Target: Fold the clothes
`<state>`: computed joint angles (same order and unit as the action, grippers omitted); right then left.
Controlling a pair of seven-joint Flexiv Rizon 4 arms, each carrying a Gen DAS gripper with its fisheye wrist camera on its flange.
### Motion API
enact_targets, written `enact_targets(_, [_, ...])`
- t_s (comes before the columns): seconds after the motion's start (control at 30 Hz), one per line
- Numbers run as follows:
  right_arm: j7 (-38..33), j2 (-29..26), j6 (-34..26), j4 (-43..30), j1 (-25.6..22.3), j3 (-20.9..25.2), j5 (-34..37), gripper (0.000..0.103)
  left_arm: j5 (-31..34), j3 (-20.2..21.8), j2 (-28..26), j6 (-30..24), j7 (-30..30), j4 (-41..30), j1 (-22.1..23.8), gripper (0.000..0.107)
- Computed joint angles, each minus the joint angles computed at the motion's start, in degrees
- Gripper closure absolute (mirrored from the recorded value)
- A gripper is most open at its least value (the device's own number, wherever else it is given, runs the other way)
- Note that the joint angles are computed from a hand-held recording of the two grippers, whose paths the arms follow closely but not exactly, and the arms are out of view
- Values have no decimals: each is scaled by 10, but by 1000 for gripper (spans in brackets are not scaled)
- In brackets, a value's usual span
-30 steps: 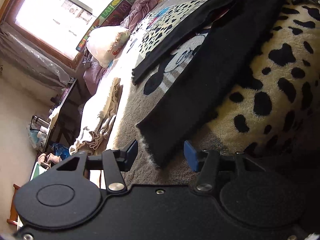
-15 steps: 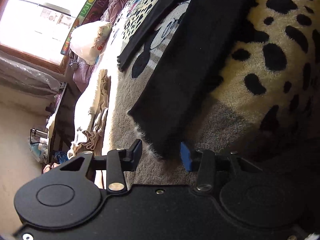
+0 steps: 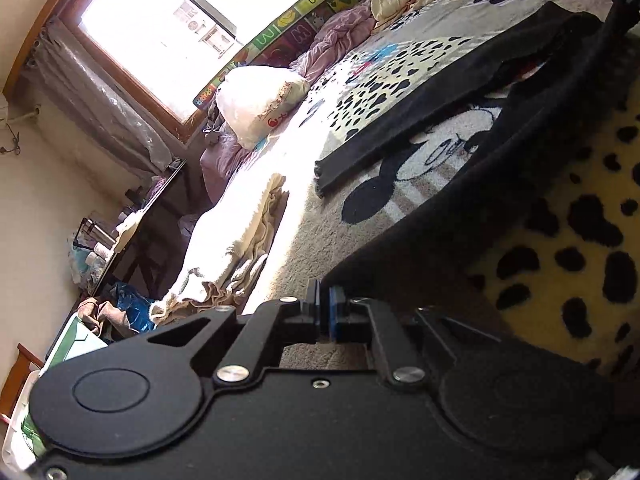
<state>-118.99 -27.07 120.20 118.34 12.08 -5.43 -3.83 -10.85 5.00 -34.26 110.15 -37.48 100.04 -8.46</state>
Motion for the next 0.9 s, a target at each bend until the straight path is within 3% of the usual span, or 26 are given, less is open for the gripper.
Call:
enact_targets(0.1, [-100,-8,-42,-61,-72,110,96,91,-26,8,-24,-37,-5,-65,-13,103])
enact_targets(0.17, [-109,-16,-59,-92,-99,140,112,92,-45,23,-46,-68,-15,-115,-28,104])
enact_targets(0.27, [-26,-34,-58,-111,-101,111,36,92,-67,70,-94,-131,-47,-210,-60,104])
enact_targets(0.33, [-12,-51,-72,-143,-115,119,26,92,-72,107,-126,-174,-75,-272,-80,104])
enact_targets(0.43, [154,-81,-60,-167,-125,69,-125,94,-69,157,-176,-239,-120,-368,-99,104])
enact_targets(0.5, [171,-100,-73,-197,-143,84,-139,97,-61,175,-202,-278,-142,-424,-101,104])
enact_targets(0.6, [71,-129,-124,-264,-190,175,-44,98,-45,191,-238,-334,-171,-500,-98,104])
enact_targets(0.7, [92,-155,-142,-300,-216,203,-57,102,-31,204,-271,-395,-203,-576,-90,104])
enact_targets(0.73, [64,-162,-162,-316,-232,231,-34,102,-27,205,-282,-414,-211,-602,-85,104])
enact_targets(0.8, [63,-188,-201,-343,-297,323,-53,102,-20,204,-306,-454,-227,-657,-73,104])
enact_targets(0.87, [121,-223,-242,-360,-367,416,-120,102,-9,199,-318,-472,-237,-685,-66,104])
enact_targets(0.9, [132,-235,-274,-373,-393,463,-109,101,-2,195,-319,-475,-242,-690,-64,104])
